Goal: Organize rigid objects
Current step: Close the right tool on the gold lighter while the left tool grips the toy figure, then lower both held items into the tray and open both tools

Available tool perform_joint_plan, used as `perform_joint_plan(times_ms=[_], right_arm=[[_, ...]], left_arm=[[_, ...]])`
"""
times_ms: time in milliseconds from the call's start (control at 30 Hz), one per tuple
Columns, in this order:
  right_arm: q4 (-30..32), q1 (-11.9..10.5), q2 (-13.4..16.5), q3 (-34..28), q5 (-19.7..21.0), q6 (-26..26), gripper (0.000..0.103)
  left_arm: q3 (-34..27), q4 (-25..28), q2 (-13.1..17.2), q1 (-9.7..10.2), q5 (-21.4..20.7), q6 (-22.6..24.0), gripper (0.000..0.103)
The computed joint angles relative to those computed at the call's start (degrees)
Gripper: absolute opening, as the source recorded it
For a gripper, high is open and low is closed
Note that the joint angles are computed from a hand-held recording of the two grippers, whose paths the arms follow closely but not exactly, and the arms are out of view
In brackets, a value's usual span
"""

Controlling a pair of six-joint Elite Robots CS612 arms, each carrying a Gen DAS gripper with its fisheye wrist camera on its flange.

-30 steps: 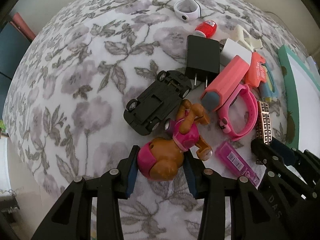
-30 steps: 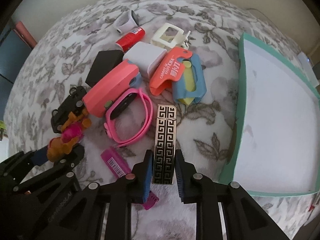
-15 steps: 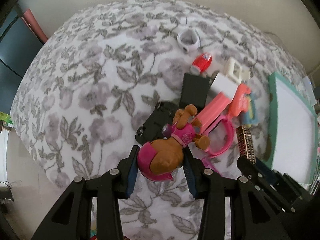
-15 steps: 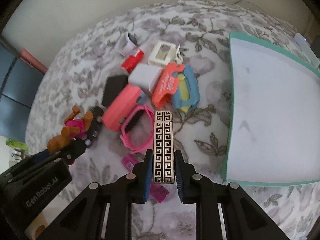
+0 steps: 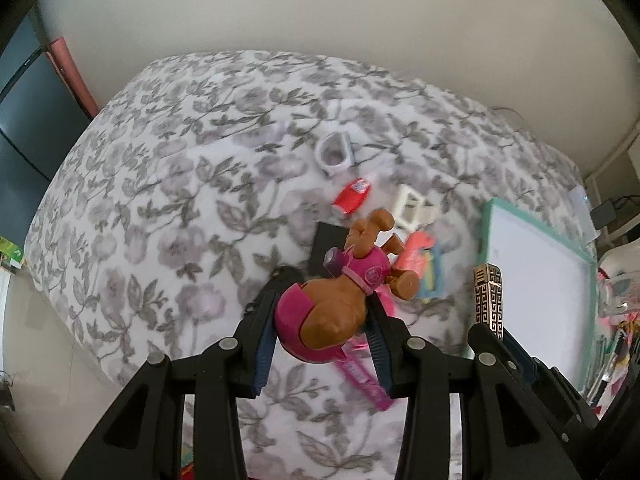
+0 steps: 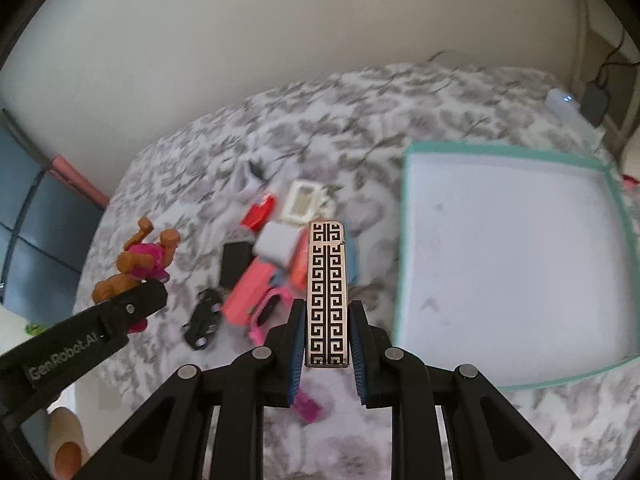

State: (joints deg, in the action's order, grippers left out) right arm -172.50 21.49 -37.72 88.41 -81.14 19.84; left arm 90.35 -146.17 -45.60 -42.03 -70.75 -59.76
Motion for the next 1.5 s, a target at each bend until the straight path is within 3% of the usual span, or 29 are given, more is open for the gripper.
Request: perform_joint_plan(times_ms=[133,633,933,1200,1500], right_arm=[[0.56,-1.20,-0.37,0.57,-0.53,1.84,0.022],[1.40,-6.27,-1.68,4.49,-10.89,12.36,0.022],[3.71,-7.41,-1.63,5.14,-16.95,15.71,0.022],[9.20,-7.54,-0.45,3.73,-18.27,15.10,0.022],[12.25,-7.64,-0.09,3.14,-17.66,14.58,0.022]], left_arm=[[-2.85,-0.42,1.56,-0.45,-0.97,1.88,0.043],[-16.95,3.25,9.98,-2.79,-5.04,8.41,0.044],[-20.61,2.73,13.38,-3.58,-3.69,11.42,0.044],[-22.64,2.79,16.15,-3.67,-5.45,13.53,0.044],[-23.29,3.66,16.87,-3.74,-6.53,14.80,0.044]])
